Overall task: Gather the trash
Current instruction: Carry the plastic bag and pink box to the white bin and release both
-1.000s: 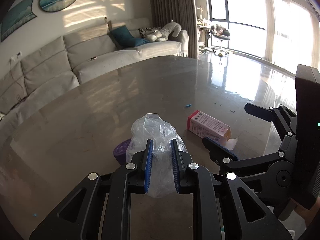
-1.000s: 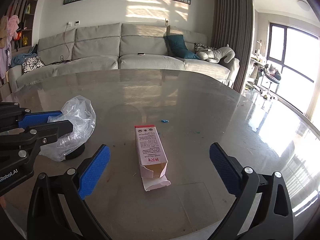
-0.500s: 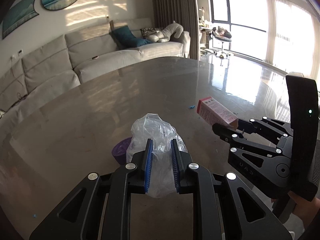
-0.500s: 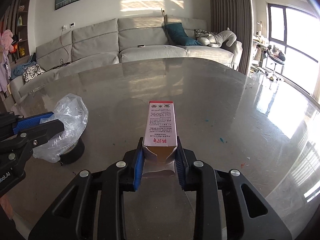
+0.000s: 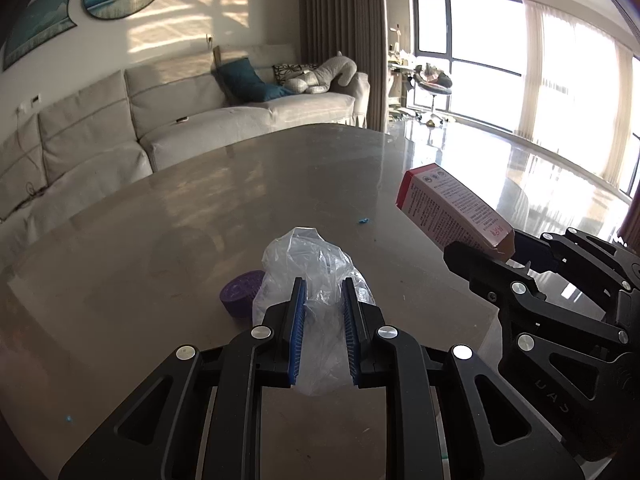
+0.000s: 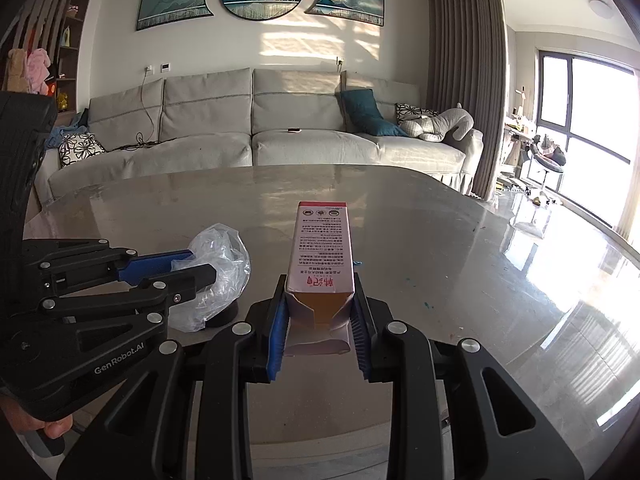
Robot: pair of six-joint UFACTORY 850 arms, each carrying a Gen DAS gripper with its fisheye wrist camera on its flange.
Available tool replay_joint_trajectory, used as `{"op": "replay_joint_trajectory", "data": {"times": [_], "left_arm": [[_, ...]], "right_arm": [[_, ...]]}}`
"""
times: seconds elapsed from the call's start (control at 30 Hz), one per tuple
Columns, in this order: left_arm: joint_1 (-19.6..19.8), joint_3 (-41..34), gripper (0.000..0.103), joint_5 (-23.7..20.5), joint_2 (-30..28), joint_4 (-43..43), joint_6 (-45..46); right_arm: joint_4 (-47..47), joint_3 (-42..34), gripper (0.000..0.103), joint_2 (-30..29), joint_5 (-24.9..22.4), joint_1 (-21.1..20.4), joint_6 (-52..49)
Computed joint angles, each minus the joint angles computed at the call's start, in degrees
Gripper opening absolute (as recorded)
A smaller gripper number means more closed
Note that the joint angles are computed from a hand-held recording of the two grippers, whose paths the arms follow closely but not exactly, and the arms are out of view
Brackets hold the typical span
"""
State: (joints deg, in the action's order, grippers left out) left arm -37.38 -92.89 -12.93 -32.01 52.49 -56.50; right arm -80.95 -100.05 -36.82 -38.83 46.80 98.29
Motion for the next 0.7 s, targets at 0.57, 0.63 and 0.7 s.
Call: {"op": "replay_joint_trajectory", "data": {"times": [0.57,0.63,0.7], "left_arm": [[-2.5,10.9,0.018,6.3,8.4,-7.2,9.9],[-2.8,12.5,0.018,6.9,9.5,-5.9,8.9],[-3.0,14.0,0.018,7.3,10.5,-2.6,5.8]], "right_arm": [[-1.3,7.1,0.030,5.7,-9.5,6.0,7.0],[-1.1,7.3,0.030,5.9,-10.7,6.5,7.9],[-0.9,7.5,0.030,6.0,-12.0,7.2,9.1]]}}
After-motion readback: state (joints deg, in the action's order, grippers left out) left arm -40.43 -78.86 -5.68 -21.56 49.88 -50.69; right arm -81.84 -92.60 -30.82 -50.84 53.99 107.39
